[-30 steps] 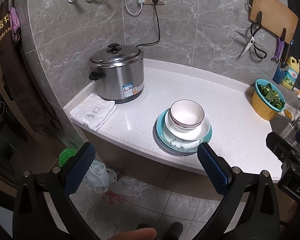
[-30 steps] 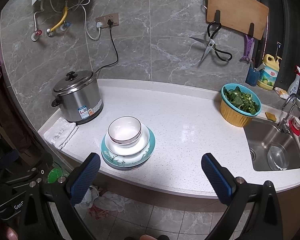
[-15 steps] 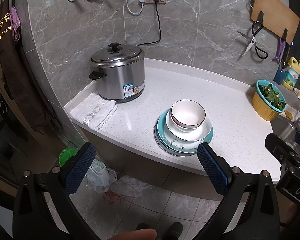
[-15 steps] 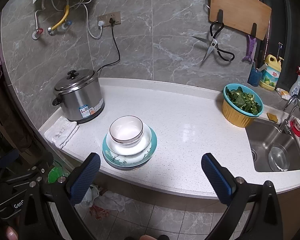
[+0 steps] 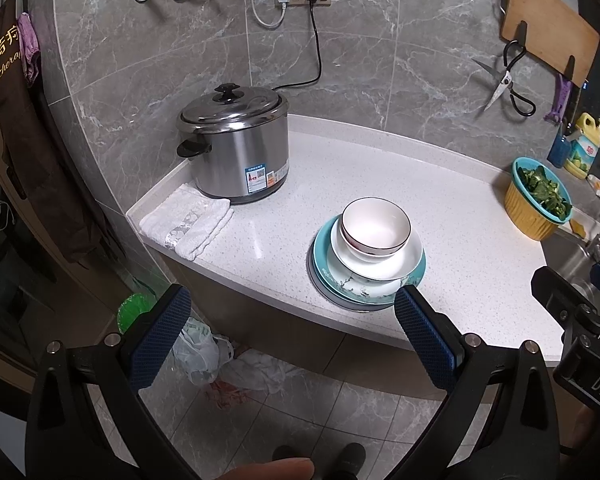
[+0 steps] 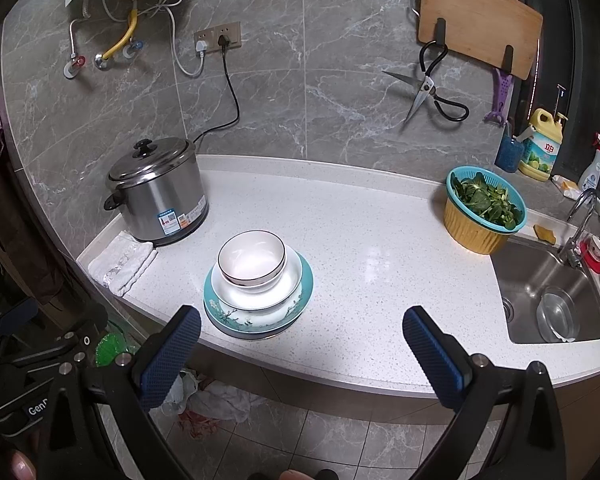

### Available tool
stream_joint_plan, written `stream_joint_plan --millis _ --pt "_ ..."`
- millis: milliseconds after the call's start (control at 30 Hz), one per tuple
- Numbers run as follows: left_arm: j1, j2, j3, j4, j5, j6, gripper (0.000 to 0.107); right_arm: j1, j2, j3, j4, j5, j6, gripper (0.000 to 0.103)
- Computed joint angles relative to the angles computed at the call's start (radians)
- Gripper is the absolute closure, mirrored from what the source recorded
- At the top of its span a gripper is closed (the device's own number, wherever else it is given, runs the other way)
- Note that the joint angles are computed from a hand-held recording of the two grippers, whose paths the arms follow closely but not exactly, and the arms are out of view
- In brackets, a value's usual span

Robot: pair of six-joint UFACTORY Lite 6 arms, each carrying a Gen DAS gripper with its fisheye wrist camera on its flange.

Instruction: Organize plates and bowls

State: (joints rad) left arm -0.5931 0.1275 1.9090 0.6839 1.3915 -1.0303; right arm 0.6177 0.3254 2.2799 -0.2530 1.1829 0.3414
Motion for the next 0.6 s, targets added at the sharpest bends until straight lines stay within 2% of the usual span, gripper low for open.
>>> stream_joint_plan --millis 600 --pt "0.010 0.004 -0.015 -0.010 -0.027 0.010 0.004 0.001 0.007 0.012 -0.001 0.006 0.000 0.000"
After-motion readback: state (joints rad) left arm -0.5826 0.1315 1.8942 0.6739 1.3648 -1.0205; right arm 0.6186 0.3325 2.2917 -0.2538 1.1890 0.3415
